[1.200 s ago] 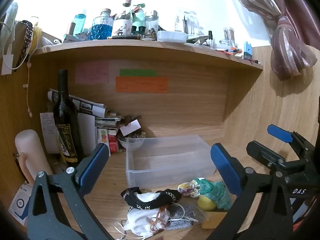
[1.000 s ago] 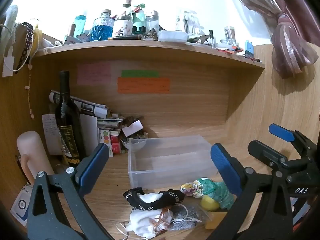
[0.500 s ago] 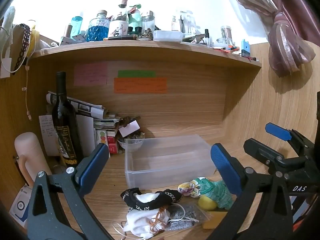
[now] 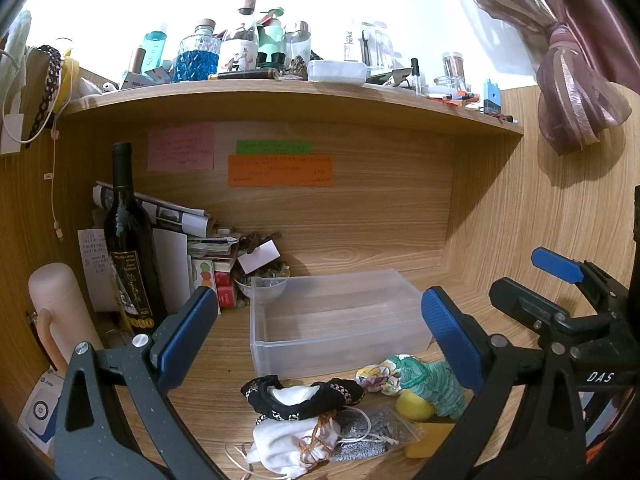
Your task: Organize soft objects
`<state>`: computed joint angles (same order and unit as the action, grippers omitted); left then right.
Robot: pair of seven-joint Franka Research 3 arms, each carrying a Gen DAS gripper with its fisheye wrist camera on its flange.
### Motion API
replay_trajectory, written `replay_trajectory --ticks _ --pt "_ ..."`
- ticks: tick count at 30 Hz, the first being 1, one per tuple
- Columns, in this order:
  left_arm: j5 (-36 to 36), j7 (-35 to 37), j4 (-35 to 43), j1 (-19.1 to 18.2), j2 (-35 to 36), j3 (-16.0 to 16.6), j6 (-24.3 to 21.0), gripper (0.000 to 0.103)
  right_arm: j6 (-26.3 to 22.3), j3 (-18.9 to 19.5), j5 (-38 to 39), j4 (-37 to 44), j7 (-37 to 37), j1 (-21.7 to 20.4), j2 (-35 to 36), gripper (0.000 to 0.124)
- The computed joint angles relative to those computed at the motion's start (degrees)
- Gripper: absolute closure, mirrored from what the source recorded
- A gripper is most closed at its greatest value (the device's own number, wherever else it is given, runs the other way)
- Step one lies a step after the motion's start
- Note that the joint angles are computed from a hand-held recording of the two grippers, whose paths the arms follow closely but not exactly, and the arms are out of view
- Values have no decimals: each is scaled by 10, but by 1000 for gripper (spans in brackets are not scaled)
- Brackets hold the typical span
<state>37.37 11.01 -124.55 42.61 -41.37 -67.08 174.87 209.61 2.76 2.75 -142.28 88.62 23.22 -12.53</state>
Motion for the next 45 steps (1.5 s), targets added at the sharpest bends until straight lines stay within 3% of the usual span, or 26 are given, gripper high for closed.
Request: replay_trajectory --ticks 45 --pt "-7 -2 -6 1 -7 2 9 0 0 -1 4 -3 -1 4 -7 21"
